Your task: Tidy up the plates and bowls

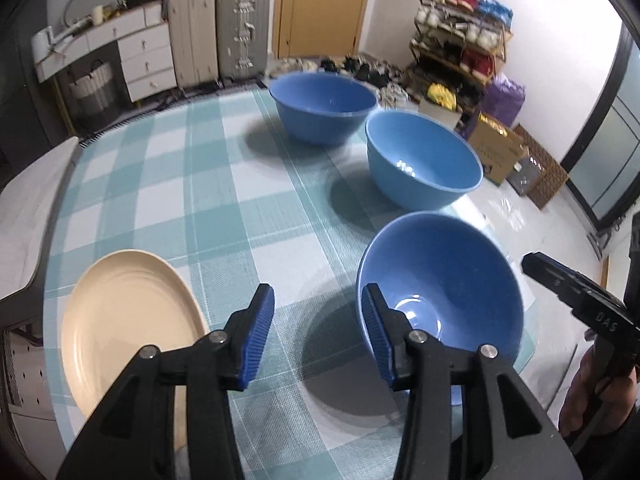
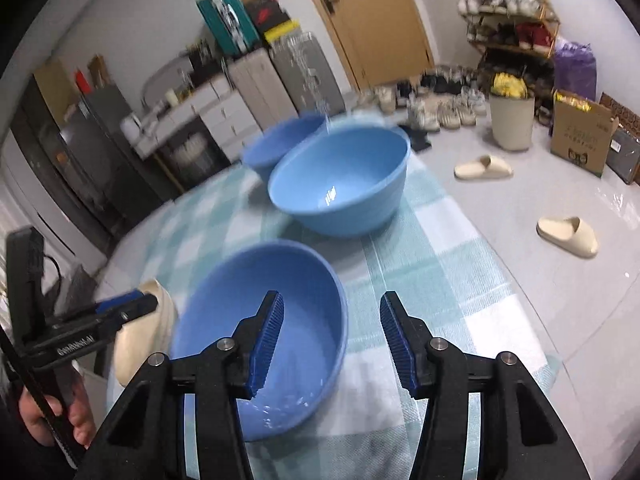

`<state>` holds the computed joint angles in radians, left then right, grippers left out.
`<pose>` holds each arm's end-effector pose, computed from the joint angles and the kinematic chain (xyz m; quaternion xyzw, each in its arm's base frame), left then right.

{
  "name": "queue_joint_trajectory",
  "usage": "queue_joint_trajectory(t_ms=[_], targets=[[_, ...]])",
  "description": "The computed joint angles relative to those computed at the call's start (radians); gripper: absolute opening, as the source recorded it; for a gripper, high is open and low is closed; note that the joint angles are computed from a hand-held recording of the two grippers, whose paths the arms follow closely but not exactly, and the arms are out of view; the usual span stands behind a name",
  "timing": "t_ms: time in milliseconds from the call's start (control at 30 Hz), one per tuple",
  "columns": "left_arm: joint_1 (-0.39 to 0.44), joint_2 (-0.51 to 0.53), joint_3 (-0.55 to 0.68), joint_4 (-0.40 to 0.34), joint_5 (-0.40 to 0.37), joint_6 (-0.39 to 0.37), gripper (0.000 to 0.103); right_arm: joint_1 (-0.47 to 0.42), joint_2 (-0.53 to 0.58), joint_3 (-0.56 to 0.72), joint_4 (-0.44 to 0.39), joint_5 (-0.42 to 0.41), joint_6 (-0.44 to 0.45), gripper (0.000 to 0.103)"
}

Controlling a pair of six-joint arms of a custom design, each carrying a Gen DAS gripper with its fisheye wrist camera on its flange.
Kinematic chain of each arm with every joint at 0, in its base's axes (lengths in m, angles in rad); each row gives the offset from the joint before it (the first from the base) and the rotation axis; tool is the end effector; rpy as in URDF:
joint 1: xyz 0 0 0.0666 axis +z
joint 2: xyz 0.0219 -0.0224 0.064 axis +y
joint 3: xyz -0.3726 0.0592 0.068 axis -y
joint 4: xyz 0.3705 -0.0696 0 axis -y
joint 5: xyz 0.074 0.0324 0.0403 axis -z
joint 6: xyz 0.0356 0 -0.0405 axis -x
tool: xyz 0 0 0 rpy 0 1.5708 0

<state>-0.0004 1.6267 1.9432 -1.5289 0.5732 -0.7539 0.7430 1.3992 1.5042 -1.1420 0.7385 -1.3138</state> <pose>0.4990 -0.0199 0.5168 0.3944 0.8590 -0.1958 0.2613 0.3439 0.2828 0.4617 0.3446 0.8364 0.0310 0.4251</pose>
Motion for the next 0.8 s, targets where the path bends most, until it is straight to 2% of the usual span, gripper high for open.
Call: queue_joint_trajectory(t_ms=[67,200,333,433,533,567,633,700,800], targets=[[0.008,-0.013,-0.009,0.004,0.015,-0.005,0.047,0.026,-0.003,0.021,-0.012,0.064,0.016,0.052],[0.018,-0.023,-0.012,-0.027,0.026,-0.012,0.048,0.073,0.018,0.122,-0.079,0.138,0.113,0.051],[0.044,-0.059,-0.036,-0.020,0.038,-0.009,0.049,0.132,0.013,0.191,-0.092,0.229,0.161,0.051],[0.070,-0.080,-0.038,-0.032,0.075,-0.016,0.050,0.175,0.009,0.238,-0.064,0.266,0.208,0.051],[0.114,-0.100,-0.025,-0.058,0.163,-0.028,0.051,0.212,0.044,0.341,-0.113,0.305,0.249,0.051],[0.123,-0.108,-0.024,-0.056,0.178,-0.035,0.053,0.224,0.063,0.390,-0.130,0.319,0.288,0.051],[0.142,-0.132,-0.025,-0.043,0.209,-0.057,0.062,0.246,0.114,0.505,-0.214,0.359,0.321,0.051],[0.167,-0.161,-0.032,-0.010,0.258,-0.054,0.082,0.263,0.164,0.620,-0.292,0.381,0.335,0.051],[0.199,-0.189,-0.035,0.047,0.328,-0.035,0.091,0.277,0.196,0.727,-0.282,0.363,0.396,0.051]])
